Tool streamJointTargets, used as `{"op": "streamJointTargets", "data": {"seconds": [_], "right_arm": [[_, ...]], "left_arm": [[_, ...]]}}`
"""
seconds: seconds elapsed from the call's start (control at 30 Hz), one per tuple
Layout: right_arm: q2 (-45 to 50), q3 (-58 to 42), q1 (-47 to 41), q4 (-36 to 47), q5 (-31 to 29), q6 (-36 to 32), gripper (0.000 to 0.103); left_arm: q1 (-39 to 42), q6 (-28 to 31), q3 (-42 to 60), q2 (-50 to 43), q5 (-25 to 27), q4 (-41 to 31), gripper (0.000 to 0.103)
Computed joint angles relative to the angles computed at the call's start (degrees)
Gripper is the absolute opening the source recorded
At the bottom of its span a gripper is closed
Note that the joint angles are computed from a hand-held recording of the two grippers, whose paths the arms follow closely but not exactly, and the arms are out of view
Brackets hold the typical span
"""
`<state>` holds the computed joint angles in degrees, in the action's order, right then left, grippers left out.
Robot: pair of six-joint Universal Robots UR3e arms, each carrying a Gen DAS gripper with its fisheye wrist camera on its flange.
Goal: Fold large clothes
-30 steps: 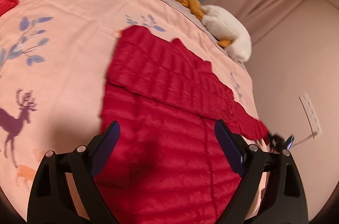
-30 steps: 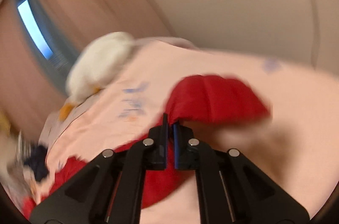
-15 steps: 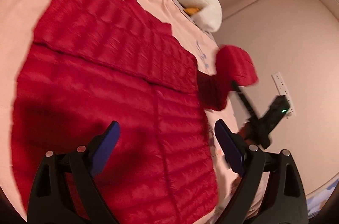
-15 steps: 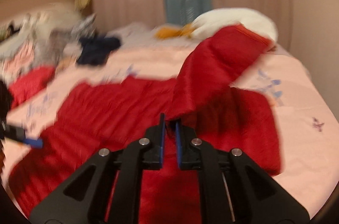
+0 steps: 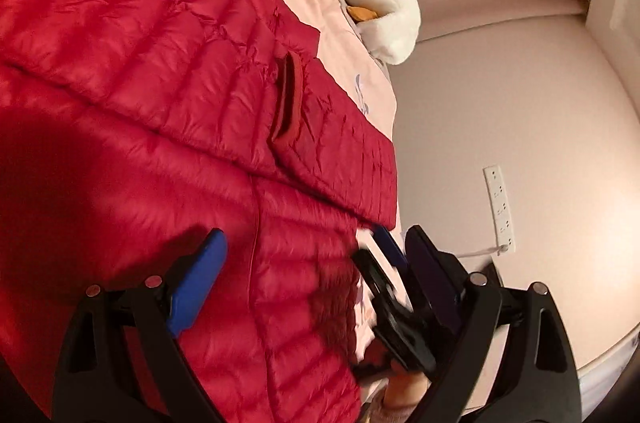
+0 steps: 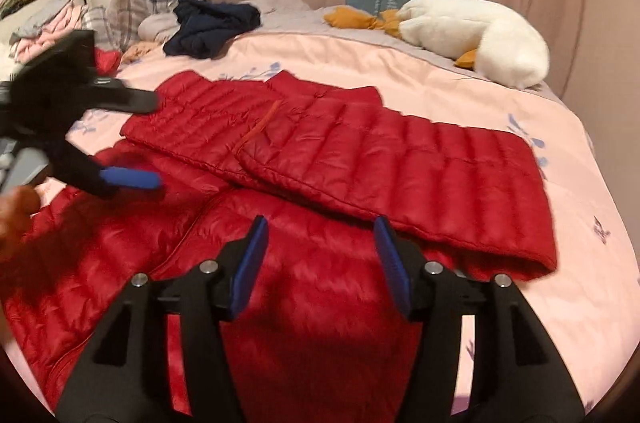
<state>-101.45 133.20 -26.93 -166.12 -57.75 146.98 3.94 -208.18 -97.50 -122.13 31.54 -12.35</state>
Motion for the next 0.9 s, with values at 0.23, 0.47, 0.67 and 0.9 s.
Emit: {"op": "streamJointTargets", "data": {"seconds": [0.23,0.47,0.67,0.9], "right_arm": [[-17.6,5.8,-12.8,17.1,11.6,-5.9,0.059],[-28.5,6.3,-21.8,34.9,19.9,-13.2,0.06],[-34.6,6.1,-27.8,47.2,23.0,-19.0,0.06],[-38.3,4.9,-32.7,57.0,24.8,-23.2,0.061]], "left_arm": [[-3.6,-3.6,19.9,-10.3,1.5,-4.3,0.091],[-6.8,-1.9,41.4,-21.7,7.5,-18.8,0.091],[-6.8,-4.1,42.1,-22.7,6.1,-17.3,0.062],[-7.8,-1.8,42.6,-22.1,5.6,-20.3,0.062]]}}
